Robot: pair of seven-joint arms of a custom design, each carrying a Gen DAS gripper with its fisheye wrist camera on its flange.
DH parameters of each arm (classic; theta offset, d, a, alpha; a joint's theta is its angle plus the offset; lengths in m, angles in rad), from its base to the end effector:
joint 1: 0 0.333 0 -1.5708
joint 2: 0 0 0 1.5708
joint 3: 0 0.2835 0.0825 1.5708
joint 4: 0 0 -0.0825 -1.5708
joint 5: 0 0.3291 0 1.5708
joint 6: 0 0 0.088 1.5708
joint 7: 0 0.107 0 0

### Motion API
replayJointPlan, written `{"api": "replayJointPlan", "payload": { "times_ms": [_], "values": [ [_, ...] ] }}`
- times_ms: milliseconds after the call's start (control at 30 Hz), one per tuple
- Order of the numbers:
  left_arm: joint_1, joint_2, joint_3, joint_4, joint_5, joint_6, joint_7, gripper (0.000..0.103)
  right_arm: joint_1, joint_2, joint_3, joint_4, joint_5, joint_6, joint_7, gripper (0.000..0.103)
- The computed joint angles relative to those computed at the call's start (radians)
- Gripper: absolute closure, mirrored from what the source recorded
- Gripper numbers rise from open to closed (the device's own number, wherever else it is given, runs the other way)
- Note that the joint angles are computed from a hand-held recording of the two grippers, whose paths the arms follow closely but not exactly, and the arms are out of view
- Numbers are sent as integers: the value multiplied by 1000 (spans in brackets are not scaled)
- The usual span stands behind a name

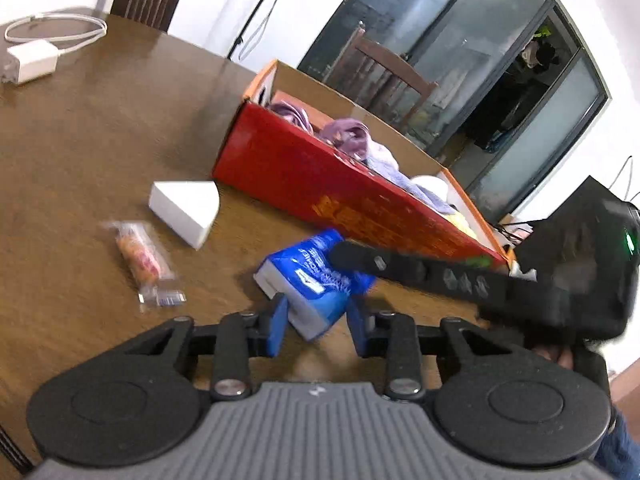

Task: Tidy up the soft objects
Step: 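Reach both tools toward the blue tissue packet on the table, then pinch the blue tissue packet with both tools and lift it, then carry the blue tissue packet into the box and open both tools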

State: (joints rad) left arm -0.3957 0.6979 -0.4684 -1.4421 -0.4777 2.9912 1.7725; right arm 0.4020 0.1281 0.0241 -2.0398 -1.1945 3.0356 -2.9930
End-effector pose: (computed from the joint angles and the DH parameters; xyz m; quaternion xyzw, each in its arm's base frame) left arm 0.5416 -0.4433 0.4040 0.4945 -0.7304 0.4696 0.0393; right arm 0.4699 0.2906 0.4452 -0.5810 0.6769 -0.1774 0.4156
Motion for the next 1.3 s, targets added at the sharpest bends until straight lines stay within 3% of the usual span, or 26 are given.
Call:
{"api": "replayJointPlan", "payload": {
  "times_ms": [100, 167, 333, 433, 533, 667, 800, 933, 1067, 1200, 1300],
  "values": [
    [120, -72, -150, -137, -76, -1, 150, 70, 26, -135, 33, -127, -143, -77, 211, 77],
    [151, -122, -194, -217, -124, -6, 220, 70, 29, -244, 88, -234, -204, -136, 350, 77],
    [311, -261, -385, -425, -332, -31, 476, 70, 57, -502, 248, -491, -158, -256, 585, 76],
    [330, -342, -401, -490, -424, -75, 521, 70, 91, -596, 337, -563, -57, -325, 636, 75],
    [351, -381, -449, -524, -563, 0, 674, 68, 114, -631, 412, -570, 12, -417, 611, 64],
    [292, -404, -383, -522, -568, -4, 663, 68, 120, -679, 440, -590, 53, -488, 614, 62],
    [203, -397, -291, -510, -526, 0, 614, 68, 97, -674, 447, -589, 22, -468, 642, 62],
    [134, -377, -203, -483, -496, -47, 565, 68, 76, -620, 435, -570, -20, -437, 668, 63],
    [113, -375, -183, -466, -557, -55, 666, 74, 72, -582, 408, -556, -80, -390, 686, 80],
    [48, -335, -124, -372, -553, -41, 673, 75, 69, -579, 373, -517, -66, -426, 576, 84],
    [-6, -247, -61, -191, -460, -85, 619, 75, 31, -585, 330, -464, -100, -426, 462, 84]
  ]
}}
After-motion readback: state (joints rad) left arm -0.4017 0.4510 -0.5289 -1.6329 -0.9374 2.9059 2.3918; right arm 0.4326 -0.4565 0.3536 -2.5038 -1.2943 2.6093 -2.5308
